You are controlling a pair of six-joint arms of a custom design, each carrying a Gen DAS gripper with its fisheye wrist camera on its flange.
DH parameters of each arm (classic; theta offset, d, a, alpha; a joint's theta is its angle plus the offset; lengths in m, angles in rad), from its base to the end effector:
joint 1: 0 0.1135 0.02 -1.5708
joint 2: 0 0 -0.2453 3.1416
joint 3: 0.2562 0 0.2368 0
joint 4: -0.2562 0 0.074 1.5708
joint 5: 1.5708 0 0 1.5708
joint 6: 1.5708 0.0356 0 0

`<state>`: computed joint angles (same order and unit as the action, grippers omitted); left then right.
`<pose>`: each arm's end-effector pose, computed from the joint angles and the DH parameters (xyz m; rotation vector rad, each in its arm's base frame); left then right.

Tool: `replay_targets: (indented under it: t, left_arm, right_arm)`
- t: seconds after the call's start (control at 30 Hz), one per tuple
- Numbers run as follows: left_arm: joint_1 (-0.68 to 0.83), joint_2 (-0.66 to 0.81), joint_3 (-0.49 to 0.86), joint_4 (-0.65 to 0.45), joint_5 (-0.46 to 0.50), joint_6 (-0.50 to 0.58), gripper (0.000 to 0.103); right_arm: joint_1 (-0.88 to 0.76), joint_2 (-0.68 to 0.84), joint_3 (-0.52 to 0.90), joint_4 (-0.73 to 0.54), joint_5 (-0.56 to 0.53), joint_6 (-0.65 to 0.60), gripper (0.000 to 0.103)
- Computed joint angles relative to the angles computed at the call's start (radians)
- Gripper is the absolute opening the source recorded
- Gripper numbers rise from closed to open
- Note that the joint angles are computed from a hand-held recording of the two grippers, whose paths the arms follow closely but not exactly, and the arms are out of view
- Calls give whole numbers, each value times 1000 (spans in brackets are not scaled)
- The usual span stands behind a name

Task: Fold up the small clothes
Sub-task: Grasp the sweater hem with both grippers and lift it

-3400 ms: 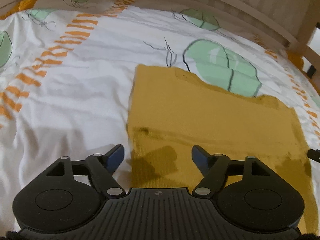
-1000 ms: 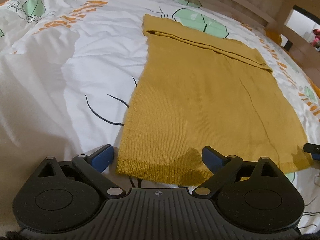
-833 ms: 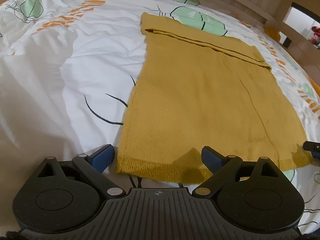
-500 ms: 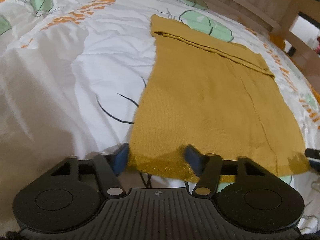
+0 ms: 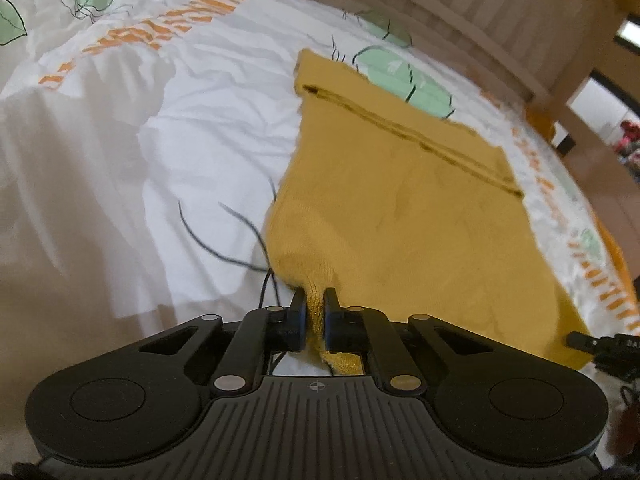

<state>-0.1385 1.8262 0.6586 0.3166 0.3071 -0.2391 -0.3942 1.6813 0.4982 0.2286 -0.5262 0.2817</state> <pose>0.2939 -0.0518 0.0825 0.0192 2.4411 -0.5426 0.2375 -0.0794 0.0824 0.6103 2.3662 0.6112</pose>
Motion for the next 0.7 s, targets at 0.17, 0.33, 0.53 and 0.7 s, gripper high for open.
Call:
replay_targets:
  t: [0.17,0.33,0.53,0.7]
  left_arm:
    - [13,-49,21,-1,27,-27,7]
    - [22,-47,102,-7,53,-58,7]
    - [8,23,267,-25,46,-70,7]
    - [-8,125,441,-46,17,-81,7]
  right_arm:
    - [-46,-41,-7,65,-93,42,16]
    - [-78,-30,41,120,-156,91,16]
    - [-66,60,174,165,-162,143,16]
    - [-53,165,317,183,-145,159,16]
